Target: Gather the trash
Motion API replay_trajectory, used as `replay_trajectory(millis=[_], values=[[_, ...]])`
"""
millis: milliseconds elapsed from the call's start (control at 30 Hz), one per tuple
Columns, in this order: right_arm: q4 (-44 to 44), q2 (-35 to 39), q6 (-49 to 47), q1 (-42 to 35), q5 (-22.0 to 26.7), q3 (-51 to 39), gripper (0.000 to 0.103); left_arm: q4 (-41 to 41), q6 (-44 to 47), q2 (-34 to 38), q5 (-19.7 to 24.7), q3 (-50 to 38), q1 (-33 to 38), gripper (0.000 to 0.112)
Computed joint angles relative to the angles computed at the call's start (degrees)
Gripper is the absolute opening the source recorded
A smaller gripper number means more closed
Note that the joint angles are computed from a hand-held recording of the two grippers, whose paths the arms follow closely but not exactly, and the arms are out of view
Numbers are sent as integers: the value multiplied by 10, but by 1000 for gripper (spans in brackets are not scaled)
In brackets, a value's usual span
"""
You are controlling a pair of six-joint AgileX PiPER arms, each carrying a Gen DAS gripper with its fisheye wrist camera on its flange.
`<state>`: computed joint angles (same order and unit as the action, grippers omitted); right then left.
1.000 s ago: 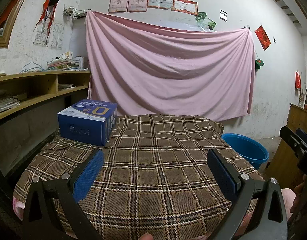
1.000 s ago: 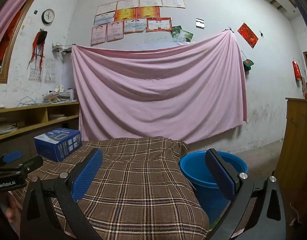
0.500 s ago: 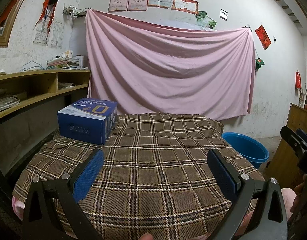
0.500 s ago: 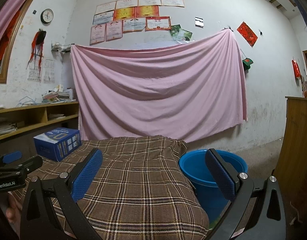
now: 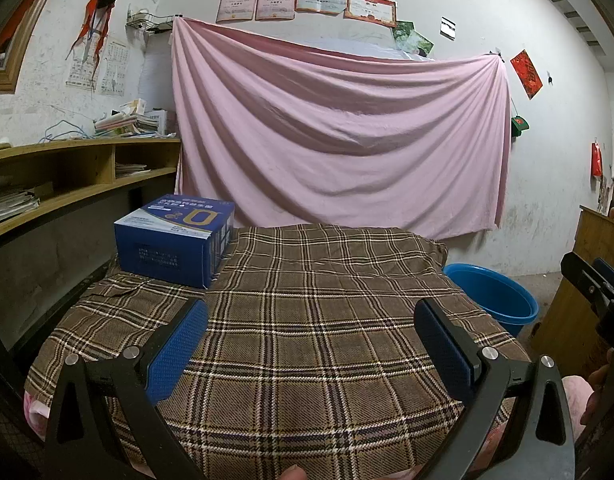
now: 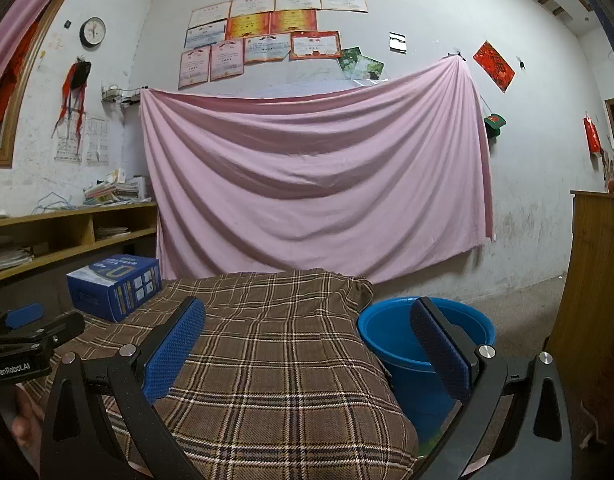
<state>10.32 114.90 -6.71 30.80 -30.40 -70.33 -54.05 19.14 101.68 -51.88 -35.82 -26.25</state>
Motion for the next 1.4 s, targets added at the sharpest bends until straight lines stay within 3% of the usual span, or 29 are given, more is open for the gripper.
replay_trajectory(millis=[1400], values=[[15,0,-10,6,3,-1,103,13,-4,-3,8,3,12,101]])
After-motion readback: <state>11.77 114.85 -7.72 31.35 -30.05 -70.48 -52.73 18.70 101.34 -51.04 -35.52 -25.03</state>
